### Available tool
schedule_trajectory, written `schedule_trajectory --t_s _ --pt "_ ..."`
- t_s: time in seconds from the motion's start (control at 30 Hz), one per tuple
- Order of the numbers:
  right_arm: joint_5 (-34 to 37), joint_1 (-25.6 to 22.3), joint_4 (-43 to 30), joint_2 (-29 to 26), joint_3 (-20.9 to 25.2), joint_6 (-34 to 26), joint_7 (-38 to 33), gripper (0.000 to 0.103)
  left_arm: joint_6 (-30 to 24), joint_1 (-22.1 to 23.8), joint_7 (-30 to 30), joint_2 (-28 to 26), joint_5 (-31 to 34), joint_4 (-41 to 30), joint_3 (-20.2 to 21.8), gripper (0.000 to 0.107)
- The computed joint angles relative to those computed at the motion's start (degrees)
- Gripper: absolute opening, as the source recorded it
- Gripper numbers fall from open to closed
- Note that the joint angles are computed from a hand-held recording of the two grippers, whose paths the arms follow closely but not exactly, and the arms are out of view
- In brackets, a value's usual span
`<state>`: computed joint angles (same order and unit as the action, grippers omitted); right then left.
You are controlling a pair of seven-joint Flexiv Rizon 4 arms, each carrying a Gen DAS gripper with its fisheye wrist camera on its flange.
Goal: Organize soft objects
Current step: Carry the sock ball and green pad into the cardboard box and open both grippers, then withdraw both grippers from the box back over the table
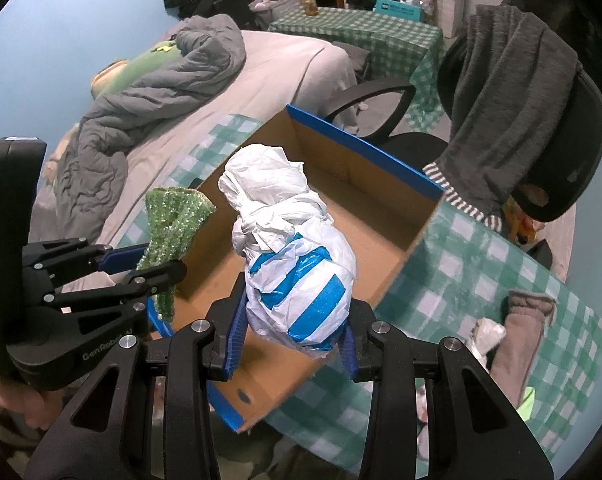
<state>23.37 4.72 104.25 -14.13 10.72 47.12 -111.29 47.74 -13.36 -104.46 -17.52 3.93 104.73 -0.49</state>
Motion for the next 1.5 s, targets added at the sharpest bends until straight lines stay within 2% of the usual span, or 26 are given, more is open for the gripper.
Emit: schedule_trajectory --t_s 0.47,0.6,0.67,0.77,0.83,0.93,1.17,1.27,1.5 --pt "-2.78 1.45 -2.76 -3.98 0.70 -0.41 4.44 0.038 -1.89 1.24 1.36 -3.03 -1.12 -2.07 0.55 0.029" --pt "-2.97 1.34 -3.47 -4.63 0.85 -1.24 5.59 0.041 -2.19 1.18 1.53 -3.19 -0.92 -2.44 0.65 0.032" --pt "-2.61 1.16 -3.89 -4.83 0.92 -1.78 6.36 0.043 -2.93 1.11 1.50 -3.27 -0.73 -2.81 0.73 0.038" --pt "-2.67 1.14 -4.15 -5.06 0.86 -1.58 7.27 0.054 -3.93 1.09 1.23 -3.39 -0.52 -3.28 0.85 0.044" --pt "-2.94 1.13 -3.87 -4.87 0.84 -1.09 7.66 0.060 -4.06 1.27 1.28 -3.33 -0.72 -3.15 0.84 0.044" --pt "-3.12 0.97 -3.79 -4.71 0.82 -0.96 8.04 0.062 -4.63 1.38 1.17 -3.21 -0.76 -3.09 0.88 0.046" --pt "-3.15 0.20 -3.41 -3.86 0.43 -1.24 8.71 0.063 -4.95 1.39 0.88 -2.51 -1.12 -2.87 0.61 0.052" --pt "-3.62 0.08 -2.62 -2.96 0.01 -0.98 9.49 0.067 -4.79 1.20 1.00 -2.08 -1.55 -2.83 0.22 0.056" --pt "-4.46 -0.52 -0.53 -0.39 -0.92 -0.71 10.47 0.068 -4.64 0.24 1.78 -1.75 -2.09 -3.12 -0.73 0.057"
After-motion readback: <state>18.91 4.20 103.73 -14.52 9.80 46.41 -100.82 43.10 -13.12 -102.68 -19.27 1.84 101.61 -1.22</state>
